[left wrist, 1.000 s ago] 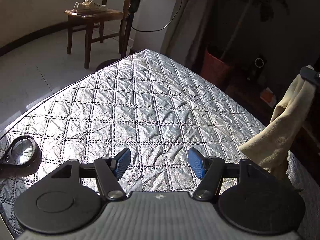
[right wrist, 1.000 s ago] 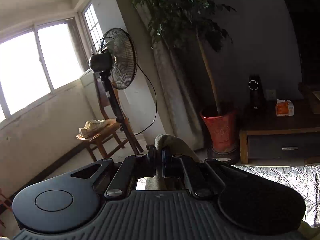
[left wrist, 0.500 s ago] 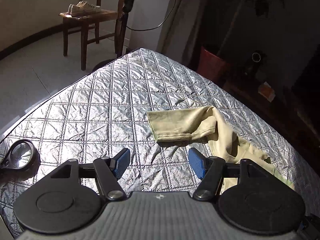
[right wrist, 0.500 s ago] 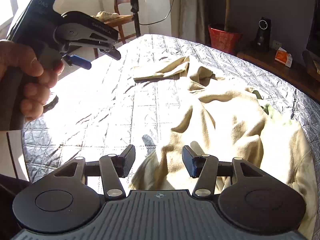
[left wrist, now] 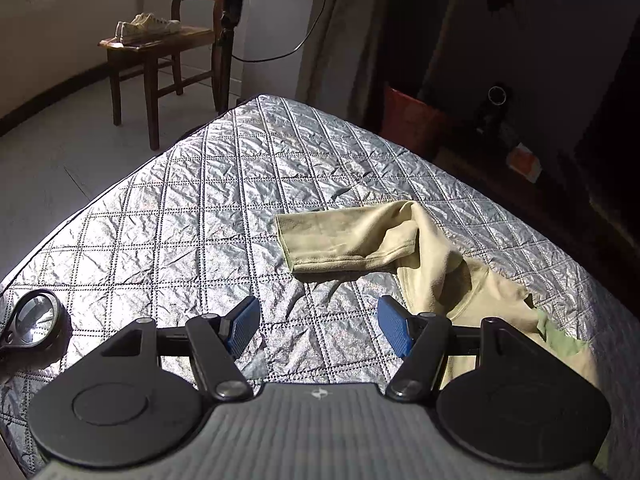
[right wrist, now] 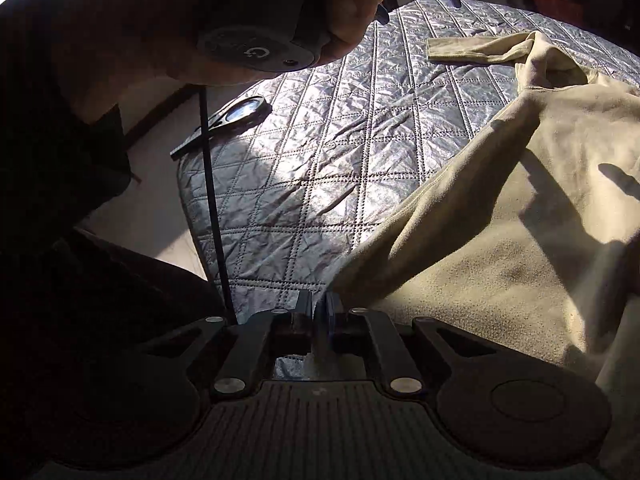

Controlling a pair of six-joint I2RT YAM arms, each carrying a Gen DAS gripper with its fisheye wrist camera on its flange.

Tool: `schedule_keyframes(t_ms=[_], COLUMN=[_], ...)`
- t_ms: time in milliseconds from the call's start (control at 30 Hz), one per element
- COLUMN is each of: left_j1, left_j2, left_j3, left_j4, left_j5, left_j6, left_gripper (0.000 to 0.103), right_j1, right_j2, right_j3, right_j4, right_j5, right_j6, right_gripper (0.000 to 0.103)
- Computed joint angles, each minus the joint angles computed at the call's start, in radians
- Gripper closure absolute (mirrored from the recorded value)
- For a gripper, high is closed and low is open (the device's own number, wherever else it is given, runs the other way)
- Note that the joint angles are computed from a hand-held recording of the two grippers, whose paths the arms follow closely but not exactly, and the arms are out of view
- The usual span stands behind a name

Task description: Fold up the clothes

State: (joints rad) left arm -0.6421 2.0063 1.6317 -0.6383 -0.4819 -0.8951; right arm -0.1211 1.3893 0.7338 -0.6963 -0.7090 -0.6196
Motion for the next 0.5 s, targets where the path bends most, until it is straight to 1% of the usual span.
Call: schedule_keyframes(t_ms=[33,67,133,167,200,233,267,333,367,400,467,500], left_j1=[-0.002,-0.004,-0.006,-0.008,-0.009,-0.011,-0.013,-0.016,-0.017,-0.019,-0.021,-0.023], left_j2=[0.003,0.008,0.015,0.018,0.023,0.027,0.031,0.037,0.04,0.042,0.046,0.05], left_j3=[0.004,0.009,0.017,0.02,0.025,0.029,0.033,0.041,0.044,0.047,0.05,0.055], left_j4=[-0.001,-0.003,-0.005,-0.006,-0.007,-0.008,-0.009,-0.011,-0.011,-0.012,-0.011,-0.012], left_j5=[0.0,0.002,0.006,0.008,0.01,0.013,0.015,0.019,0.02,0.022,0.022,0.021], left_j6=[0.003,0.007,0.012,0.014,0.016,0.019,0.021,0.026,0.028,0.029,0.031,0.033], left_gripper=[0.042,0.042,0.042,0.042,0.042,0.042,0.042,0.042,0.041,0.042,0.041,0.042], right_j1=[-0.015,-0.053,-0.163,-0.256,-0.355,-0.441,-0.508,-0.603,-0.654,-0.702,-0.78,-0.803], right_j2=[-0.046,-0.082,-0.116,-0.136,-0.15,-0.151,-0.131,-0.059,0.02,0.109,0.264,0.318], right_j3=[-0.017,-0.022,-0.004,0.005,0.011,0.016,0.026,0.052,0.088,0.136,0.241,0.281], right_j4=[-0.01,-0.029,-0.076,-0.064,-0.019,0.042,0.101,0.234,0.293,0.308,0.284,0.262], right_j5=[-0.014,-0.026,-0.05,-0.043,-0.01,0.036,0.107,0.289,0.375,0.415,0.439,0.438], right_j6=[-0.024,-0.041,-0.061,-0.04,-0.006,0.029,0.045,0.054,0.041,0.035,0.056,0.059], right_gripper=[0.062,0.06,0.063,0.056,0.051,0.041,0.035,0.03,0.029,0.029,0.03,0.031])
